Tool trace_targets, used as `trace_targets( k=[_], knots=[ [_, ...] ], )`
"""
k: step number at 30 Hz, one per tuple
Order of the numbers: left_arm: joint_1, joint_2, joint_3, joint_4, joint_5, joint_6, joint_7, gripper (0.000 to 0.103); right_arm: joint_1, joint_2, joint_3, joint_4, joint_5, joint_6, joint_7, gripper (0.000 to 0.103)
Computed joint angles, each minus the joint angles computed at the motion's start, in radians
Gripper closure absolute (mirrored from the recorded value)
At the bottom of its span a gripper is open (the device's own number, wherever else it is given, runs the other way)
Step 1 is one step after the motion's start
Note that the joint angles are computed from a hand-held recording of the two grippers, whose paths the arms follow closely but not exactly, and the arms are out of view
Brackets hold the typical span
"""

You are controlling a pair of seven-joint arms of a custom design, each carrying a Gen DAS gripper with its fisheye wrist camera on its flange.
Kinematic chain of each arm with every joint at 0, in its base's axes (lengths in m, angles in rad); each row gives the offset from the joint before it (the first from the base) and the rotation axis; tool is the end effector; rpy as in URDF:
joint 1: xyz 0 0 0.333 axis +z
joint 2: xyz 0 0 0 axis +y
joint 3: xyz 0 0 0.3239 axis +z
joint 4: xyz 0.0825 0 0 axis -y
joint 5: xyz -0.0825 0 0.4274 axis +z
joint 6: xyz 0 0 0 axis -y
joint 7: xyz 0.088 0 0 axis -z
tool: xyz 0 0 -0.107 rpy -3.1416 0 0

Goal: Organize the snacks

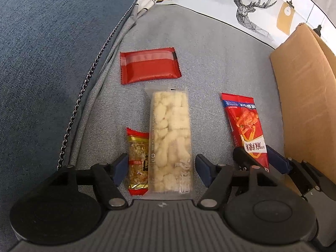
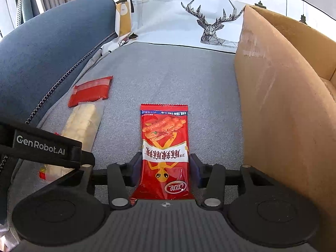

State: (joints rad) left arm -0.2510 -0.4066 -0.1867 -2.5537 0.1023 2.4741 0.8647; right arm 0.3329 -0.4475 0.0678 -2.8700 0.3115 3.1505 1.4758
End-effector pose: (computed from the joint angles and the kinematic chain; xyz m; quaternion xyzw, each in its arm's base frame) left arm 0.4251 -0.1989 0.4231 -0.7627 0.6228 -0.1380 0.1067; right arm 0.3900 0.1338 0.3697 -0.7199 0.5960 -0.1774 0.3083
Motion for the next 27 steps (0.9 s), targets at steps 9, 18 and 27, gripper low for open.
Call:
trace_targets(
  k=[9,18,27],
  knots=[
    [0.0,-0.002,0.002,-0.002,-0.001,0.003,0.0,0.03,0.001,-0.002,-0.003,-0.002,0.0,0.005,0.005,0.057],
    [0.003,-0.004,-0.01,-0.003,0.024,-0.002,-0.012,0.037,0.003,-0.002,-0.003,-0.006,0.002,0.013,0.009,0.057],
    [0.001,-0.019,-0.014,-0.016,0.042,0.032,-0.039,0.045,0.025,-0.009,-0.015,-0.026,0.007,0.076,0.018,0.058]
  ],
)
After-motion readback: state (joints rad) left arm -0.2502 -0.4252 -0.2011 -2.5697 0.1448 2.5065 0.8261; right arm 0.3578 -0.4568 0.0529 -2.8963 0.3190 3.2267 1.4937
